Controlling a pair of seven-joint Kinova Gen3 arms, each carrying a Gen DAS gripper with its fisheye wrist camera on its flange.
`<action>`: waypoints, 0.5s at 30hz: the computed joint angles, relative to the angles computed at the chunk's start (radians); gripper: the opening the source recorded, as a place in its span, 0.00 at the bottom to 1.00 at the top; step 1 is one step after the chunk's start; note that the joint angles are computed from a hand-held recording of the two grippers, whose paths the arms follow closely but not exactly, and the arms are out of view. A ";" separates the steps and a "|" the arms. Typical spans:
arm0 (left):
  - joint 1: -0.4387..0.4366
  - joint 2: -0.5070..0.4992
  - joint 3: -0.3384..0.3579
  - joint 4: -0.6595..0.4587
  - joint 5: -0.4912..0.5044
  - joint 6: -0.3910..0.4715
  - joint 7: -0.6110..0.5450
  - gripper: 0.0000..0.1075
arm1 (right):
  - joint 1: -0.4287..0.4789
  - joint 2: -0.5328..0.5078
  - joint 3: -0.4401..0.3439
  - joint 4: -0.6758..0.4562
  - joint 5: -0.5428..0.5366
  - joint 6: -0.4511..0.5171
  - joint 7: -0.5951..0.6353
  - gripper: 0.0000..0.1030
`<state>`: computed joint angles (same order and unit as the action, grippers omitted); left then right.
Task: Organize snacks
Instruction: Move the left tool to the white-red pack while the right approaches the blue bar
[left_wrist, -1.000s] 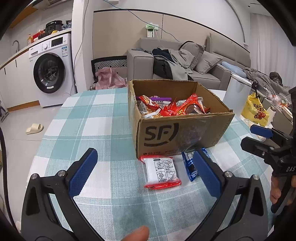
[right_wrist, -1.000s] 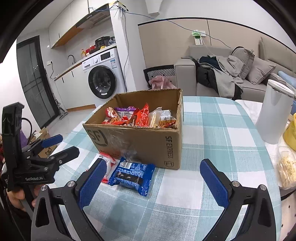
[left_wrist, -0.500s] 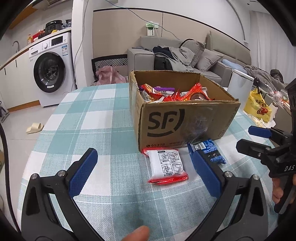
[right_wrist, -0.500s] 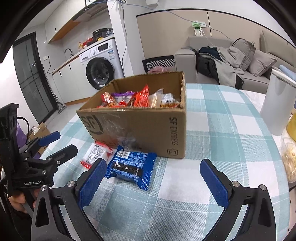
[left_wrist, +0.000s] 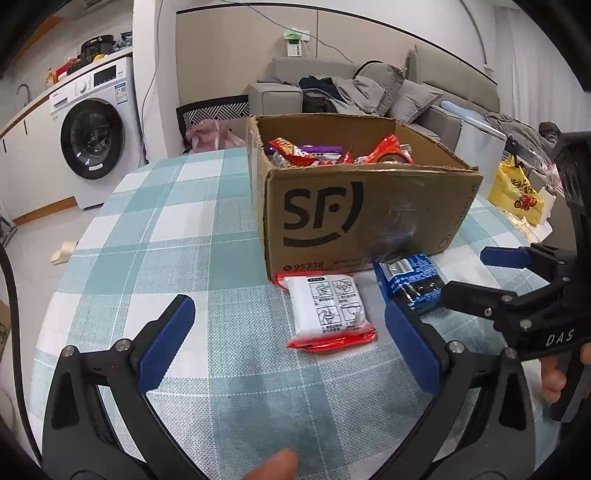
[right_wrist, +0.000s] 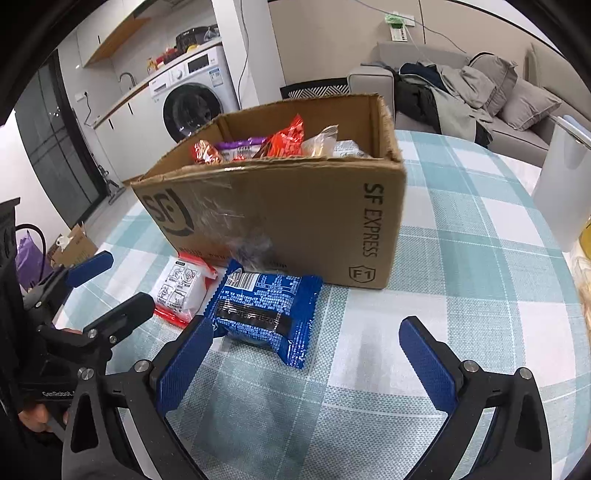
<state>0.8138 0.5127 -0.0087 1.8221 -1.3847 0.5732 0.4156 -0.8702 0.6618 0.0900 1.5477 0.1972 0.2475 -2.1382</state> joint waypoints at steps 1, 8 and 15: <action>-0.002 0.001 0.000 -0.001 0.002 -0.001 0.003 0.96 | -0.001 0.005 -0.002 -0.010 0.000 0.011 0.002 1.00; -0.020 -0.003 -0.001 0.009 0.028 -0.012 0.021 0.95 | 0.022 0.056 -0.048 -0.091 -0.005 0.070 0.029 1.00; -0.021 -0.001 -0.016 0.006 0.056 -0.031 -0.006 0.95 | 0.002 0.100 -0.034 -0.158 0.012 0.128 0.029 1.00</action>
